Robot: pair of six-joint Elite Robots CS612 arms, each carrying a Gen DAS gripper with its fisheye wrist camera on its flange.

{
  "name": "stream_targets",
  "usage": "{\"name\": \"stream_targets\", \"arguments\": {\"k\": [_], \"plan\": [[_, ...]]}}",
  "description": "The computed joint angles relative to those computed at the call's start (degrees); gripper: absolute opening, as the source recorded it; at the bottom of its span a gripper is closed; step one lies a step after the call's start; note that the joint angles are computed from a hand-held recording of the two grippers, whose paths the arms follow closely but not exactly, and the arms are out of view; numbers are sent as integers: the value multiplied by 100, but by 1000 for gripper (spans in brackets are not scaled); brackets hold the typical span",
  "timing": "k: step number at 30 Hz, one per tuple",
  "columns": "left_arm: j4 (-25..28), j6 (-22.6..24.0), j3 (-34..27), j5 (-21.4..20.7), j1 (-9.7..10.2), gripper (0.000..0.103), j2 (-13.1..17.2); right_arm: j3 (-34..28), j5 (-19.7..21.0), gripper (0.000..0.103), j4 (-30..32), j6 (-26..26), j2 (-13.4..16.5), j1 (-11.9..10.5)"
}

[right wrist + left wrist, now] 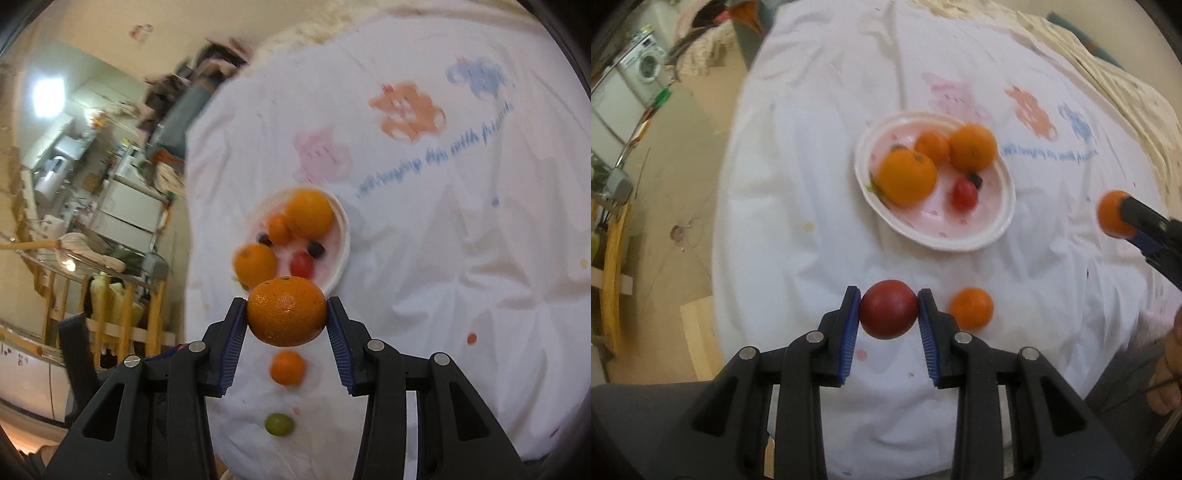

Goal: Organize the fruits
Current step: 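Grasp a red tomato with the left tool while the right tool holds the mandarin, then lower the tomato onto the plate with the left tool while the right tool lowers the mandarin there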

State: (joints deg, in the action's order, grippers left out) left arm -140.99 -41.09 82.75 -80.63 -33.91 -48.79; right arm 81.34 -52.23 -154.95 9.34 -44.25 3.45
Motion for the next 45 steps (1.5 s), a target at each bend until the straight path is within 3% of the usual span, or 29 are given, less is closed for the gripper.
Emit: {"name": "stream_targets", "arguments": {"k": [3,6,25,45], "plan": [[-102,-71,-15,142,31,27,-36,52,142,46,-380,121,-29,-23],[-173,-70,-76,249,57,27,-40,-4,97,46,-379,11,-66,-5],[-119,228,-833,182,273,27,336,-1033,-249,46,477,-133,326,118],[350,387,-1798,-61,434,27,1020,-1831,-368,46,1343,-279,939,235]]}}
